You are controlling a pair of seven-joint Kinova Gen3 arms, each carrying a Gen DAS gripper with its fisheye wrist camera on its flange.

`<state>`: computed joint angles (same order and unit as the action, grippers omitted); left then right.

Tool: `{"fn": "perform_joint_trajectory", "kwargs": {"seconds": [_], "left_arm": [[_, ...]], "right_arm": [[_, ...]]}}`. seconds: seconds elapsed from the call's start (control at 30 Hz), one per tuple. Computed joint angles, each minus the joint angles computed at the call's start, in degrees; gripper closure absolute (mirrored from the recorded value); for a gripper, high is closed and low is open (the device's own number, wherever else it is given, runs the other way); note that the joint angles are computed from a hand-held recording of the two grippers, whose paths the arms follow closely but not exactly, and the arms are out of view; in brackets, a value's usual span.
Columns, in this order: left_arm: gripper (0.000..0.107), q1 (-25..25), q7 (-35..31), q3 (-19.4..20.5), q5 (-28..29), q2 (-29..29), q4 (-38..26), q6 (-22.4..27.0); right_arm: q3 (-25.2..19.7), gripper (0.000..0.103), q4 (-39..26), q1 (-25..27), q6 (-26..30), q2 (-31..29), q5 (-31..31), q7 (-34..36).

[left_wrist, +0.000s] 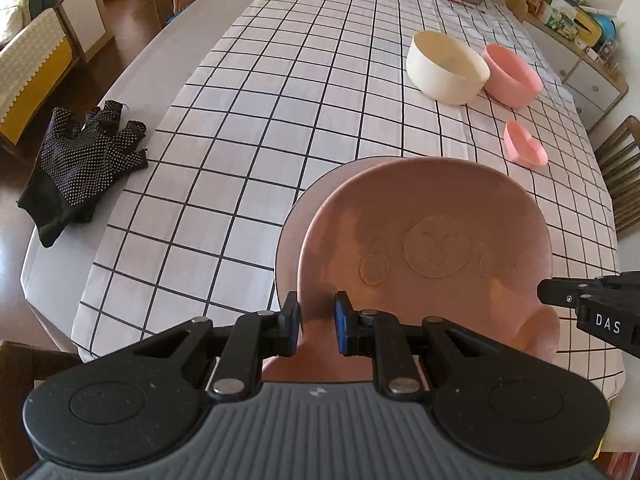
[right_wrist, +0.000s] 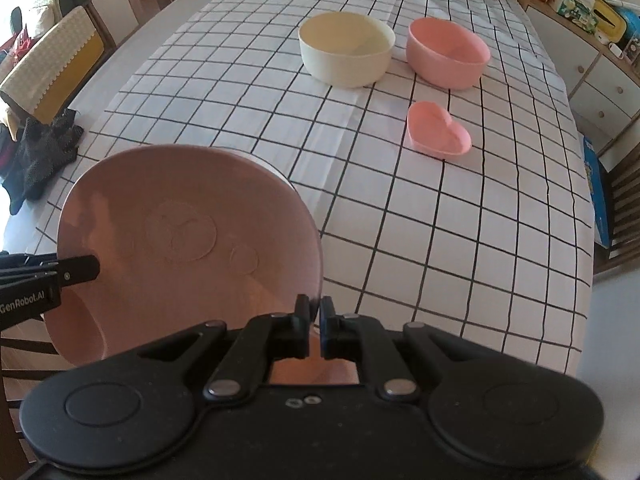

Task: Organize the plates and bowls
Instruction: 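Lift the pink bear plate with both tools and carry it toward the white plate stack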

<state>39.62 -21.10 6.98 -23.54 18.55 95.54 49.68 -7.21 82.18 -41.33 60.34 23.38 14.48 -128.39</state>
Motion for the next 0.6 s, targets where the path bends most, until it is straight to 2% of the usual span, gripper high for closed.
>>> {"fn": "perform_joint_trajectory", "kwargs": {"seconds": [0.43,0.53,0.6], "left_arm": [[0.09,-1.83,-3.41,-0.44,3.11,1.85,-0.89,0.07],[0.09,-1.83,-3.7,-0.62,3.07,1.96,-0.95,-0.03],[0.09,-1.95,-4.03,-0.66,3.13,1.8,-0.83,-0.16]], "right_arm": [[-0.17,0.099,-2.2,0.7,0.48,1.77,-1.85,3.01],[0.03,0.098,-2.64,0.6,0.64,2.16,-2.05,3.28],[0.02,0.092,-2.61,0.76,0.42,2.11,-2.36,3.59]]}}
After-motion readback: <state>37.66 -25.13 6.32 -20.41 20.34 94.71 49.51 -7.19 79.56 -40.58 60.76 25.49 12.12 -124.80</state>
